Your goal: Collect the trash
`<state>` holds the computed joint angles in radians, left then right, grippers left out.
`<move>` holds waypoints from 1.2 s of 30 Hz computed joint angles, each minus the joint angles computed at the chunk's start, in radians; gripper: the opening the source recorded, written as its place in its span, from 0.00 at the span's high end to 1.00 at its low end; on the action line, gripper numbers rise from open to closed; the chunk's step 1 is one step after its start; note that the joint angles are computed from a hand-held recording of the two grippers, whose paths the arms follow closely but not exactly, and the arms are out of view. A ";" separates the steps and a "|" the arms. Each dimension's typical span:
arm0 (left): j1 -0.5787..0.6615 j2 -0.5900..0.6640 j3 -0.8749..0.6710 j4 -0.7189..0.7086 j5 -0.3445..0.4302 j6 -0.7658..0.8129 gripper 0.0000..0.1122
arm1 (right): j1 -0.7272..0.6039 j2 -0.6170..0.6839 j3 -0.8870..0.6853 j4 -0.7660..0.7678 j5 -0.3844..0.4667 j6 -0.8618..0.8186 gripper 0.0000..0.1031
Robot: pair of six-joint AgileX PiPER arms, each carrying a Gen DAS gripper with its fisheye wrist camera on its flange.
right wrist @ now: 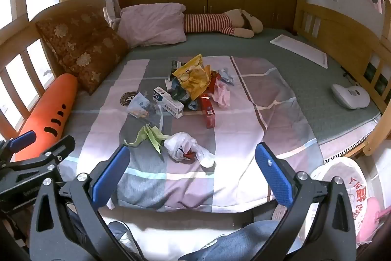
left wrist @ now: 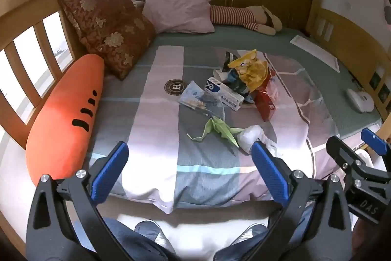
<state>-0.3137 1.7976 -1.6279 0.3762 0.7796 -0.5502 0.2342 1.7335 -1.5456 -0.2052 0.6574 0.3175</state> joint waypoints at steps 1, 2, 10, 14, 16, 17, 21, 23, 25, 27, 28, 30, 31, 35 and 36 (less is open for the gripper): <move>0.004 -0.002 0.003 -0.015 -0.007 0.000 0.11 | -0.001 0.000 0.001 0.003 0.001 -0.001 0.03; 0.010 -0.004 0.005 -0.033 -0.012 0.004 0.11 | -0.003 -0.002 0.005 0.003 -0.001 0.001 0.03; 0.004 0.004 -0.011 -0.011 0.009 0.009 0.11 | -0.016 0.009 -0.006 0.020 -0.004 -0.012 0.03; 0.009 0.000 -0.014 -0.007 0.012 0.005 0.11 | -0.021 0.010 -0.002 0.019 -0.005 -0.006 0.03; 0.013 0.004 -0.010 -0.005 0.012 0.004 0.11 | -0.020 0.011 -0.005 0.010 0.001 0.003 0.03; 0.011 0.005 -0.009 0.002 0.015 0.001 0.11 | -0.019 0.014 -0.009 0.013 0.004 0.000 0.03; -0.005 0.024 -0.032 0.034 0.041 -0.020 0.11 | -0.020 0.016 -0.009 0.005 0.002 0.007 0.03; -0.002 0.025 -0.030 0.020 0.036 -0.011 0.11 | -0.022 0.019 -0.009 0.007 0.001 0.004 0.03; -0.004 0.026 -0.030 0.023 0.038 -0.012 0.11 | -0.021 0.018 -0.010 0.005 0.004 0.004 0.03; -0.006 0.027 -0.028 0.024 0.040 -0.014 0.11 | -0.019 0.020 -0.008 -0.002 0.002 0.012 0.03; -0.005 0.029 -0.029 0.020 0.041 -0.010 0.11 | -0.020 0.020 -0.008 0.001 0.000 0.010 0.03; -0.008 0.034 -0.033 0.025 0.045 -0.015 0.11 | -0.018 0.021 -0.010 -0.004 0.003 0.013 0.03; -0.009 0.035 -0.034 0.030 0.046 -0.016 0.11 | -0.019 0.021 -0.009 -0.002 0.002 0.011 0.03; -0.011 0.043 -0.041 0.035 0.053 -0.012 0.11 | -0.021 0.019 -0.004 -0.001 -0.002 0.014 0.03; -0.010 0.042 -0.038 0.034 0.048 -0.012 0.11 | -0.018 0.021 -0.007 -0.004 -0.001 0.015 0.03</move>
